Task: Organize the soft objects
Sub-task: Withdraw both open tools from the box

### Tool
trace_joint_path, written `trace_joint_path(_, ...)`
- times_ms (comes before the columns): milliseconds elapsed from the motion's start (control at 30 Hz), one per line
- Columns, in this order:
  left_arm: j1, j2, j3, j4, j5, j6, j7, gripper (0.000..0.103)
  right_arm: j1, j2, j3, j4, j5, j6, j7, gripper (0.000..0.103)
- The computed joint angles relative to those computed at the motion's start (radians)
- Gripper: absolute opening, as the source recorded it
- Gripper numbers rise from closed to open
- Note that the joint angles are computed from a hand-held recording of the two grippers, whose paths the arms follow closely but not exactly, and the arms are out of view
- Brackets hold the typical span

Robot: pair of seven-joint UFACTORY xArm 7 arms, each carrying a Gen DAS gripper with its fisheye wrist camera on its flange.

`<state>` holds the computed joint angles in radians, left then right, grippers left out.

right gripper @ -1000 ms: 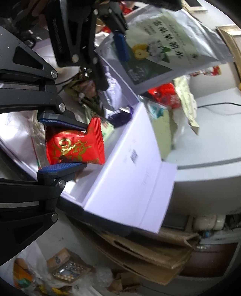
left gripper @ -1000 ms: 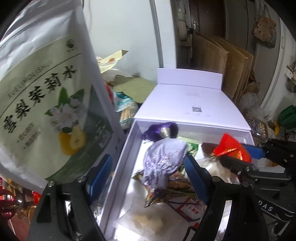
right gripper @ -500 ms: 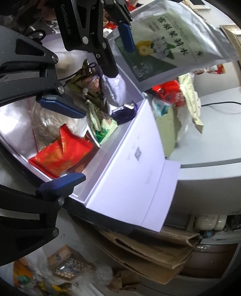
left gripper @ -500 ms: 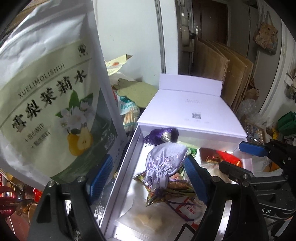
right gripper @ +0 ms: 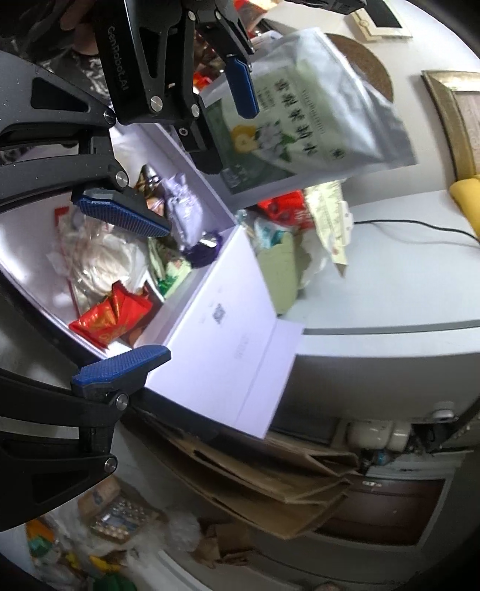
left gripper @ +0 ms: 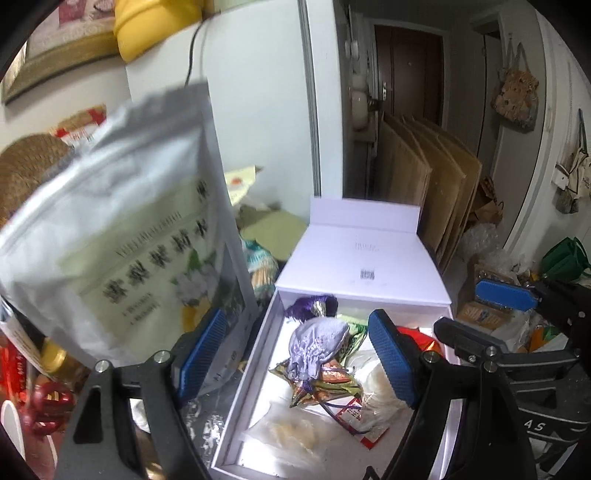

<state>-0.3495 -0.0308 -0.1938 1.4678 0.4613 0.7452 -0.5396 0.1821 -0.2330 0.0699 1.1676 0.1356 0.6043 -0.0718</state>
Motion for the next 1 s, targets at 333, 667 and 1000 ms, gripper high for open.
trace_joint_path(333,0.028,-0.157,-0.046,-0.043,0.033,-0.018,-0.018,0.080,-0.012,-0.167,0.038,-0.027,-0.091,-0.033,0.088,0.069)
trace_joint_path(667,0.104,-0.347,-0.129,-0.138,0.029,-0.061,-0.029,0.100,-0.026,-0.372,0.073,-0.071,-0.145,-0.008,0.175,0.086)
trace_joint_path(1000,0.120,-0.543,-0.158,-0.296,-0.114,-0.092,0.038,0.100,-0.081,-0.551,0.141,-0.142,-0.210,0.092,0.298,0.089)
